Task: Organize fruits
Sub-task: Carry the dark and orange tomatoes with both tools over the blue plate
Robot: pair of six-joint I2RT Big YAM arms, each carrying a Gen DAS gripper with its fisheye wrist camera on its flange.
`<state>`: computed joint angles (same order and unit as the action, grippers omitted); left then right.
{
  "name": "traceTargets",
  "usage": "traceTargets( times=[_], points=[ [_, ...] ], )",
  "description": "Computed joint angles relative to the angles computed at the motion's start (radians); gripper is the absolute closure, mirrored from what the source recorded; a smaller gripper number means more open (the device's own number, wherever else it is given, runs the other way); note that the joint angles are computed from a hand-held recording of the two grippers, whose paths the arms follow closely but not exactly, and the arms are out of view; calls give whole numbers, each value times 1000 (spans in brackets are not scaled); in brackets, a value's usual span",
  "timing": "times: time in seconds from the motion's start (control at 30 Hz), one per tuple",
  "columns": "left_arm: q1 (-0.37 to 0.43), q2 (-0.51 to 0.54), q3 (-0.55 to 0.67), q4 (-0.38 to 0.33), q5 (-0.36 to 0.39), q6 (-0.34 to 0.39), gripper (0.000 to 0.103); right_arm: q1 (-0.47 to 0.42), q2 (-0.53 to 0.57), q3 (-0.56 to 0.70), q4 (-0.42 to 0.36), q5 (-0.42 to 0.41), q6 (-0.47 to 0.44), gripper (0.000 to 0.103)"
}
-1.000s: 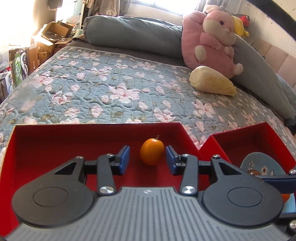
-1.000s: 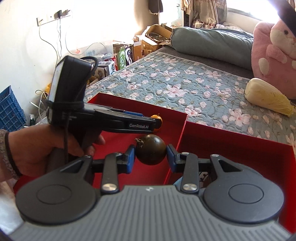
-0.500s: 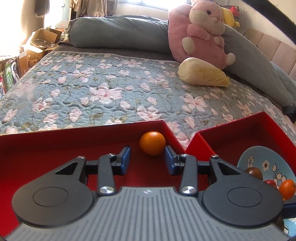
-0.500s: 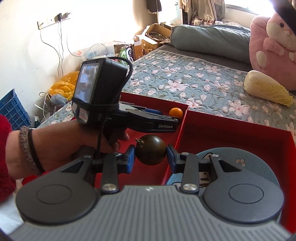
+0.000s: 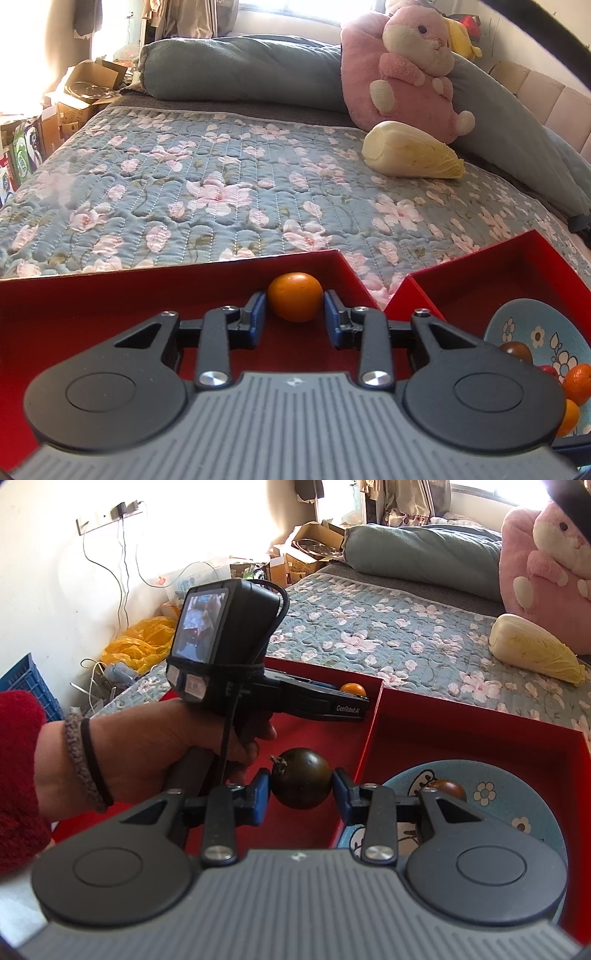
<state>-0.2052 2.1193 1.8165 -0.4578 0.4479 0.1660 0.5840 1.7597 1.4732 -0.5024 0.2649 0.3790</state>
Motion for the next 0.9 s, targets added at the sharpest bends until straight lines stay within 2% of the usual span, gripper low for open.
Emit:
traceTargets(
  times=[0.43,0.9],
  points=[
    [3,-137,-172,52,-114,-48,65,33,-68,-68,12,9,32,63],
    [5,-292,-353,106,-150,-40,65,61,-162,-149,14,39,65,63]
  ],
)
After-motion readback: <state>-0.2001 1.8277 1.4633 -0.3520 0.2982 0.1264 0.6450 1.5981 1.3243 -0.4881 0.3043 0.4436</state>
